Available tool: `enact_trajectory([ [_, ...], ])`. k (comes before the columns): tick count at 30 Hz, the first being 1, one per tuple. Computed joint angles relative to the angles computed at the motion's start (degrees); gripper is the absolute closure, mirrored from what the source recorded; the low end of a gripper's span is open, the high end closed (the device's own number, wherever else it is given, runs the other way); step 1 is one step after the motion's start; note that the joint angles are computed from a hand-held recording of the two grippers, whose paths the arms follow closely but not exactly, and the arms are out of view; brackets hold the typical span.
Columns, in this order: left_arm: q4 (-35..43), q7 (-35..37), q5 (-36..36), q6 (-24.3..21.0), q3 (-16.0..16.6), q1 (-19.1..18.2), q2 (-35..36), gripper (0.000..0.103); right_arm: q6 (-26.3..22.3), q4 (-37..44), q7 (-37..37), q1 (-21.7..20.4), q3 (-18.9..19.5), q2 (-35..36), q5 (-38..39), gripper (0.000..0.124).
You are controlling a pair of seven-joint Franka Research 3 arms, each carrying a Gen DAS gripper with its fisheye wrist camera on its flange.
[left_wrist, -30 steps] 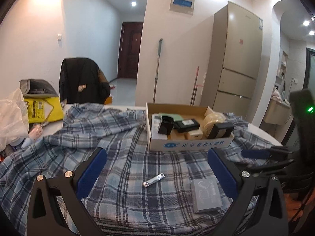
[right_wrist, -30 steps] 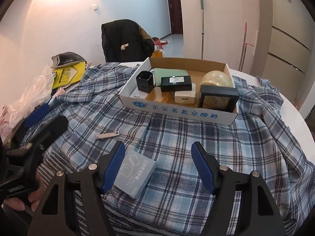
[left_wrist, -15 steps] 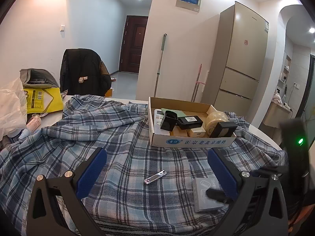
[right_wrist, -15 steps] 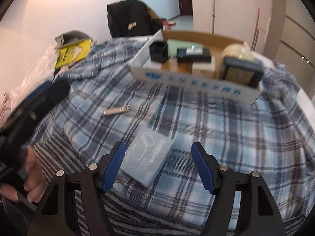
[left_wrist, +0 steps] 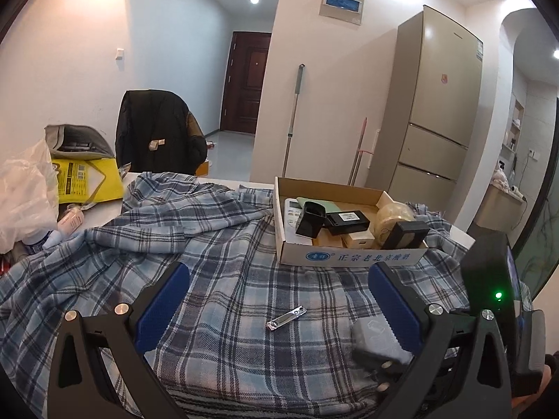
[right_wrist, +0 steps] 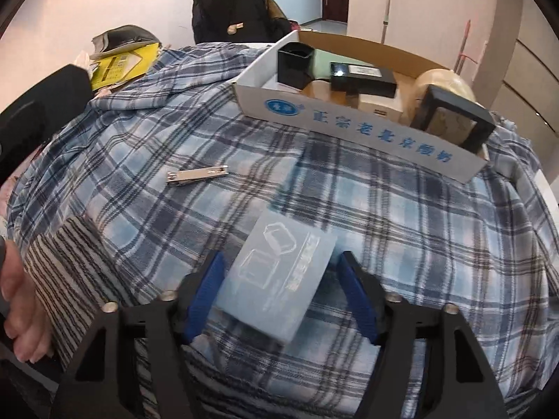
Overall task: Organize rigid objects
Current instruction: 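Grasp the clear plastic box on the shirt with the right gripper, then grasp the small metal stick with the left gripper while the right gripper holds the clear box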
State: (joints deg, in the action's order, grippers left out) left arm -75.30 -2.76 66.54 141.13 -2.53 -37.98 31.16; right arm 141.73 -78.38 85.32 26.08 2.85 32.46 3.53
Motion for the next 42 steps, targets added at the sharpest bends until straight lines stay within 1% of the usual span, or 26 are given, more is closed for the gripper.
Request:
enact_trajectory([
  [2,0.25,0.40,-0.31,-0.17,-0.13,0.02,0.20,0.000,-1.11,0.53,1.10,0.53,-1.18,0.00,-1.53,0.076],
  [5,0.71,1.26,-0.97,-0.37,-0.23,0.00,0.55,0.000,-0.36,0.64,3.90,1.32,-2.91,0.09,-4.11,0.076],
  [8,0.80,1.28,-1.16,-0.30,-0.07,-0.10,0.62,0.000,-1.04,1.90,5.96,1.56,-3.78,0.96,-6.22,0.077],
  [13,0.91,1.34,-1.86,-0.12,0.04,-0.07,0.80,0.000,-2.57,3.67,6.01,0.61,-3.42,1.74,-6.82,0.078],
  [15,0.55,1.33,-2.24,0.21,0.02,0.21,0.66,0.000,-3.48,4.76,6.16,-0.50,-2.82,2.08,-5.36,0.078],
  [16,0.40,1.05,-2.35,-0.52,0.20,0.13,0.49,0.000,-3.35,4.76,5.57,-1.30,-2.29,1.89,-4.34,0.078],
  [17,-0.02,-0.27,-1.62,-1.58,0.72,-0.32,0.06,0.000,-2.77,4.15,5.01,-1.77,-2.13,1.41,-3.89,0.078],
  [18,-0.95,-1.72,-0.60,-1.59,1.04,-0.42,-0.65,0.000,-1.40,2.78,4.61,-2.13,-2.17,0.48,-3.68,0.078],
  [20,-2.85,-2.61,0.15,1.05,0.57,0.99,-1.93,0.000,1.72,-0.21,3.71,-3.01,-2.00,-1.33,-2.91,0.078],
  [22,-3.29,-0.82,-1.21,2.21,-0.52,2.46,-2.33,0.002,3.72,-2.34,1.32,-4.92,-0.61,-2.58,-0.15,0.078],
  [24,-3.12,10.15,-10.23,6.53,-4.60,7.02,-1.81,0.012,5.47,-4.27,-2.32,-7.60,1.56,-3.66,4.71,0.078],
  [25,-3.03,13.77,-13.46,7.64,-5.56,8.00,-1.48,0.013,6.16,-4.95,-3.33,-8.43,2.00,-3.97,6.59,0.078],
  [26,-3.00,17.42,-16.63,9.04,-6.63,9.12,-1.08,0.017,6.52,-5.02,-3.58,-8.87,2.05,-3.93,8.00,0.078],
  [27,-2.15,22.72,-20.49,9.23,-8.27,10.45,-0.17,0.022,6.28,-4.30,-3.30,-8.87,1.83,-3.43,8.74,0.078],
  [28,-1.05,26.41,-23.02,8.46,-9.12,10.86,0.63,0.026,5.82,-3.74,-3.23,-8.84,1.70,-3.15,9.24,0.078],
  [29,1.21,33.19,-26.90,6.47,-11.15,11.98,2.28,0.035,5.68,-3.75,-3.62,-8.85,1.68,-3.16,9.58,0.078],
  [30,2.85,38.05,-29.22,5.18,-12.18,12.50,3.49,0.045,5.95,-3.83,-3.77,-8.57,1.51,-3.18,9.55,0.078],
  [31,4.74,43.24,-31.39,3.65,-13.29,12.90,4.92,0.049,6.53,-4.23,-3.88,-8.28,1.29,-3.42,9.42,0.078],
  [32,6.78,48.45,-33.22,1.86,-14.26,13.09,6.37,0.056,7.10,-4.87,-4.31,-8.24,1.25,-3.85,9.46,0.078],
  [33,8.30,52.37,-34.39,0.83,-14.67,12.99,7.50,0.061,7.52,-5.41,-4.91,-8.35,1.39,-4.26,9.73,0.078],
  [34,9.24,56.10,-35.49,0.18,-15.06,12.98,8.30,0.063,7.83,-5.86,-5.62,-8.55,1.63,-4.65,10.18,0.078],
  [35,11.24,59.62,-36.40,-1.56,-15.15,12.53,9.57,0.065,8.13,-6.08,-6.05,-8.55,1.69,-4.79,10.39,0.078],
  [37,16.83,63.38,-36.22,-6.49,-13.00,9.89,12.54,0.065,8.68,-6.58,-6.28,-8.26,1.38,-5.06,10.23,0.078],
  [39,21.78,65.83,-36.61,-9.95,-10.92,7.86,15.11,0.065,8.49,-6.65,-6.54,-8.16,1.30,-5.12,10.18,0.078],
  [40,23.49,66.48,-37.42,-10.51,-10.22,7.47,16.07,0.065,8.20,-6.59,-6.75,-8.28,1.44,-5.11,10.45,0.078],
  [42,24.68,68.85,-40.49,-10.26,-10.33,7.89,16.85,0.067,7.64,-6.40,-7.08,-8.48,1.64,-5.06,11.02,0.078],
])
